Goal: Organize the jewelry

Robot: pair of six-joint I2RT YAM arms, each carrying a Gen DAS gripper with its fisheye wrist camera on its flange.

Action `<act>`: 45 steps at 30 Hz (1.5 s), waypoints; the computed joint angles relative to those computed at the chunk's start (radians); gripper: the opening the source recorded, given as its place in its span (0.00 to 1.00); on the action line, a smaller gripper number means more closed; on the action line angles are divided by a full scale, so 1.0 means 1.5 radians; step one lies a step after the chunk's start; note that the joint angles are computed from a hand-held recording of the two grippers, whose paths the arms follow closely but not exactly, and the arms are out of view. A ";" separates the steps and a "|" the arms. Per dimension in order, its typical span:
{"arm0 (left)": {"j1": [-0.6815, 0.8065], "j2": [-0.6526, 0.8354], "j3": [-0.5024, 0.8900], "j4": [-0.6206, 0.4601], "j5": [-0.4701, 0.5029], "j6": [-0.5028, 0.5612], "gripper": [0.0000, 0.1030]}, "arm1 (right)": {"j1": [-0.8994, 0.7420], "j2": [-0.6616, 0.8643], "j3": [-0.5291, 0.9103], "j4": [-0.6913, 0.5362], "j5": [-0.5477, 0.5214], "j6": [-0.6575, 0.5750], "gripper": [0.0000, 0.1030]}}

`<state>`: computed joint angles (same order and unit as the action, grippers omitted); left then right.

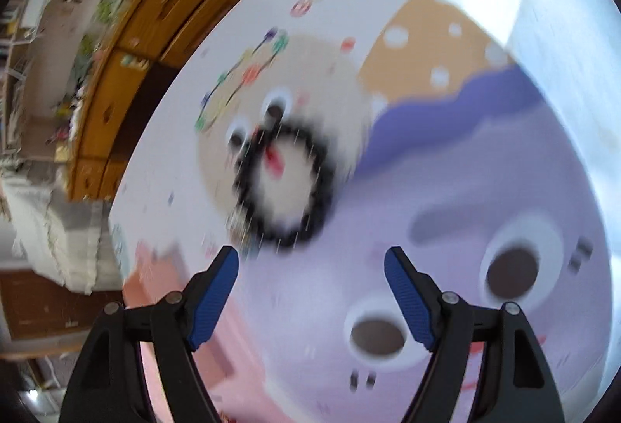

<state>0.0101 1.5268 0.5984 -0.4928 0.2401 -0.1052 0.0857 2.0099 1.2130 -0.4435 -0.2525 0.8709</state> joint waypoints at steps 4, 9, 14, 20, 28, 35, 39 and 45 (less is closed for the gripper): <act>-0.044 -0.046 -0.081 0.082 -0.021 -0.105 0.96 | -0.015 0.045 0.058 -0.012 0.001 -0.003 0.76; -0.107 -0.045 -0.119 0.169 -0.102 -0.219 0.95 | -0.006 0.127 0.173 -0.096 0.042 -0.076 0.75; -0.148 -0.001 -0.138 0.256 -0.157 -0.293 0.95 | 0.014 0.164 0.245 -0.155 0.084 -0.158 0.68; -0.199 0.011 -0.154 0.306 -0.224 -0.336 0.95 | 0.040 0.228 0.365 -0.282 0.144 -0.231 0.60; -0.231 0.021 -0.154 0.323 -0.295 -0.297 0.70 | 0.070 0.251 0.414 -0.338 0.213 -0.304 0.14; -0.204 -0.010 -0.170 0.327 -0.260 -0.216 0.58 | 0.076 0.202 0.337 -0.298 0.219 -0.278 0.14; -0.180 -0.042 -0.180 0.307 -0.228 -0.194 0.58 | 0.080 0.176 0.292 -0.286 0.220 -0.267 0.14; -0.135 -0.110 -0.186 0.251 -0.185 -0.115 0.58 | 0.085 0.152 0.257 -0.282 0.179 -0.223 0.14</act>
<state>-0.1920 1.3615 0.3192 -0.1158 -0.0371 -0.2782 0.2134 2.2377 1.5980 -0.8658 0.0168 0.5357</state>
